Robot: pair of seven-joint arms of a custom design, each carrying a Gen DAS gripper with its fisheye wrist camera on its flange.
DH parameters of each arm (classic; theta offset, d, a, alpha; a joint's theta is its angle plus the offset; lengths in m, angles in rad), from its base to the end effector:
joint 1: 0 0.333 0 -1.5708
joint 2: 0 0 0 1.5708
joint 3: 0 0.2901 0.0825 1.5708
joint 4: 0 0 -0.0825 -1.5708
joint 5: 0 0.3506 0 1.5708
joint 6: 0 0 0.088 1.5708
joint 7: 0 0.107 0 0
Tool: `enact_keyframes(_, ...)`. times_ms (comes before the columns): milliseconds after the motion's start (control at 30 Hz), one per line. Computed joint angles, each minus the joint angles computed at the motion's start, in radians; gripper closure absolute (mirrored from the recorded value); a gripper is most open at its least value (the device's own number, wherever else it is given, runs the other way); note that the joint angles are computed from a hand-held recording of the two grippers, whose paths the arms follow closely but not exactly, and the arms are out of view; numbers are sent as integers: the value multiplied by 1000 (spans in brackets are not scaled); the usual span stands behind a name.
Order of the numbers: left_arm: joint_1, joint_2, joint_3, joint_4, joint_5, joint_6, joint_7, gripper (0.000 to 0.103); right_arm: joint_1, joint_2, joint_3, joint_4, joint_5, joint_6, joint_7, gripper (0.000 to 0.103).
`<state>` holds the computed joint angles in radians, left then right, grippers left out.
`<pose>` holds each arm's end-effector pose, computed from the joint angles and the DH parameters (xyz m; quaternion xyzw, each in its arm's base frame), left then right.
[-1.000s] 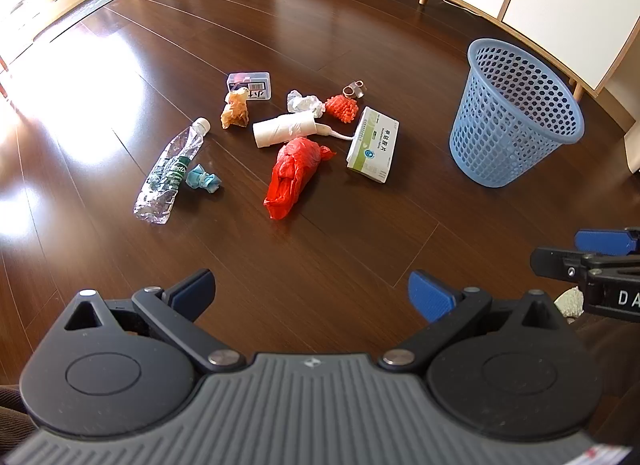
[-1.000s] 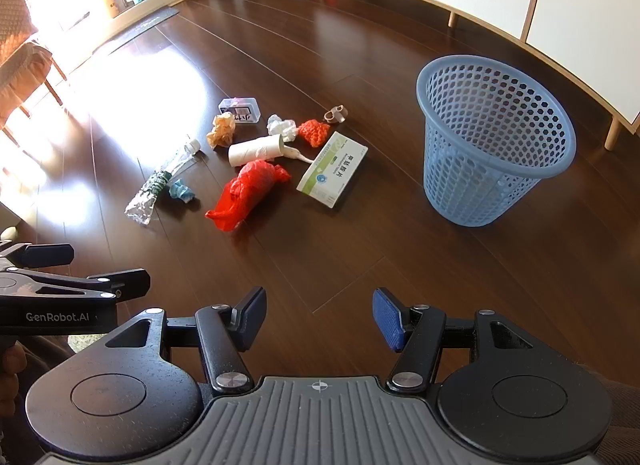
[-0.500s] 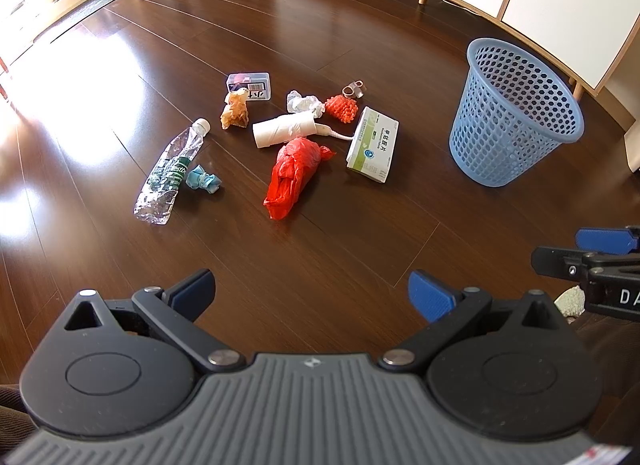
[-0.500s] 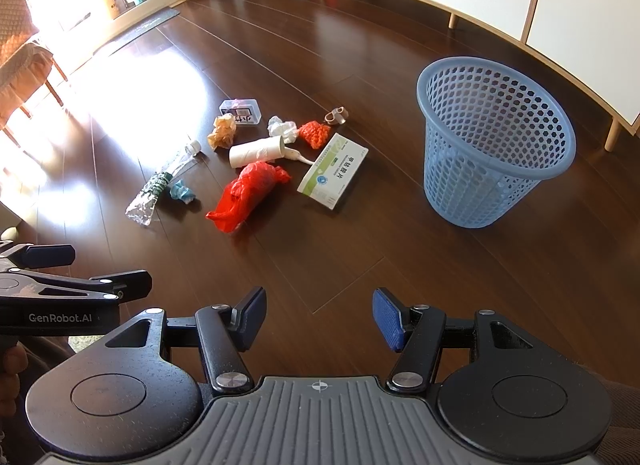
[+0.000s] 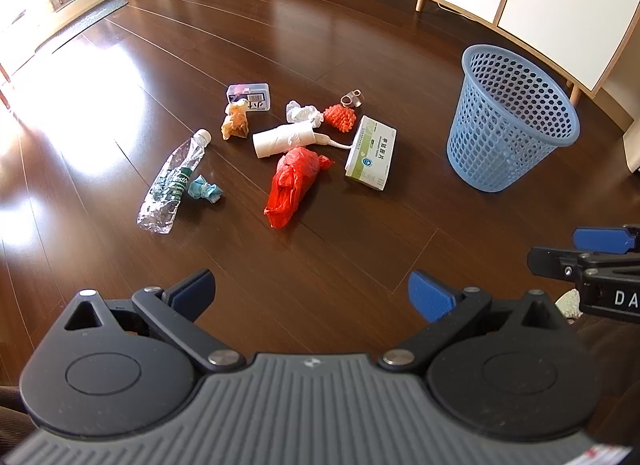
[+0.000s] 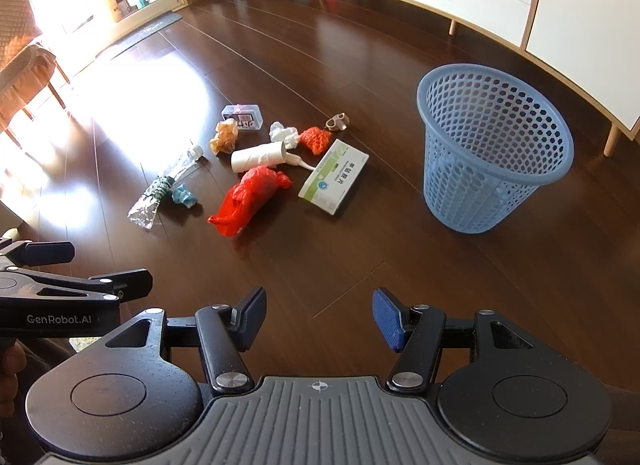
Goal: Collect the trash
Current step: 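Move both tools toward the light blue mesh wastebasket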
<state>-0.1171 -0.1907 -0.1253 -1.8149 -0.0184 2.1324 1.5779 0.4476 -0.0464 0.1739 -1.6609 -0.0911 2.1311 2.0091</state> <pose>0.4933 -0.1293 0.6456 -0.5948 0.7638 -0.1950 0.1576 0.4500 0.3204 0.6440 -0.7517 0.6064 -0.1102 0.2345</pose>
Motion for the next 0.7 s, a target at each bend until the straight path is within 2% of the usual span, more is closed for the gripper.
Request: enact_keyframes(700, -14, -78, -1, -64, 39, 64, 5, 1, -4, -46, 17, -25, -52, 22, 1, 47)
